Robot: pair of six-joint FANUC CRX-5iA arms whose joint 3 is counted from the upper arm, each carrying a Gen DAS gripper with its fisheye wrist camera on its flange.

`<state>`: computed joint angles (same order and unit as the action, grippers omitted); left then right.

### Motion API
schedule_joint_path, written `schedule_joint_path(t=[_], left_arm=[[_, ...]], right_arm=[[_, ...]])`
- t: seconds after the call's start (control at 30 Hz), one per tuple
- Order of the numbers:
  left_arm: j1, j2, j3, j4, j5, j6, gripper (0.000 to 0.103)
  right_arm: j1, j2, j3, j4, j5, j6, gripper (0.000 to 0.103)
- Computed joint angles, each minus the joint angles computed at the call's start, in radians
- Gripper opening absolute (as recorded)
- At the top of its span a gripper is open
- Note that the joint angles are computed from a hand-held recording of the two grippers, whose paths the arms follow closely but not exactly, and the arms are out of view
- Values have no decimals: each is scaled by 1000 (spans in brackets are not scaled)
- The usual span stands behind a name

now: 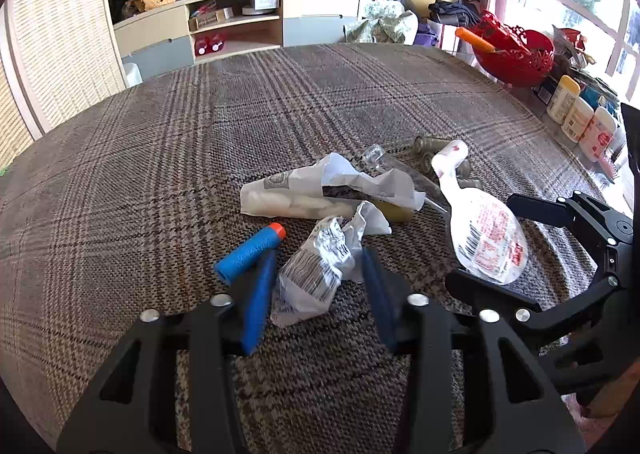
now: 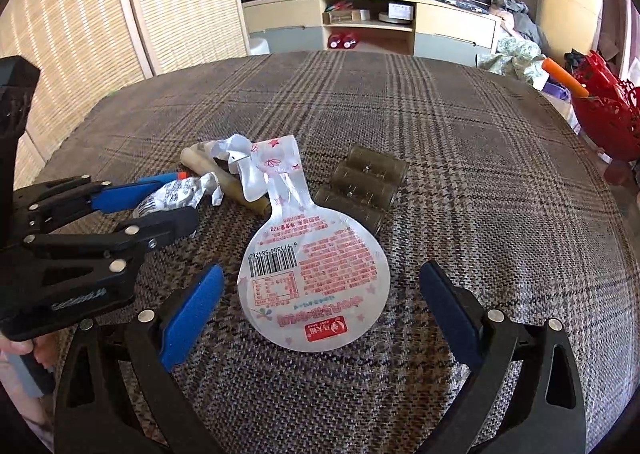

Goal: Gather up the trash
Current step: 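Grasp the white barcode wrapper with the left gripper while the right grasps the round white-pink lid, then carry both items down into the dark bin and open both grippers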

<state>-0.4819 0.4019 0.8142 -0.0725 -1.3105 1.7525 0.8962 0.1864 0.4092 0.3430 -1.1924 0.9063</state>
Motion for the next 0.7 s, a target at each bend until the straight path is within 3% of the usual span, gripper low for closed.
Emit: schedule_joint_path(t=[0.03, 0.1, 0.17, 0.43, 0.7], left_arm=[[1, 4, 5, 1, -2, 1, 35], [1, 12, 17, 0, -9, -4, 25], [0, 16, 26, 0, -14, -11, 19], [-7, -12, -2, -17, 4, -4, 11], [-46, -113, -57, -78, 30, 47, 10]], right_arm=[[0, 2, 1, 1, -3, 0, 88], [3, 1, -10, 24, 3, -9, 75], [8, 3, -18, 51, 2, -21, 70], [22, -61, -98, 78, 60, -52, 67], [67, -145, -154, 139, 76, -98, 67]])
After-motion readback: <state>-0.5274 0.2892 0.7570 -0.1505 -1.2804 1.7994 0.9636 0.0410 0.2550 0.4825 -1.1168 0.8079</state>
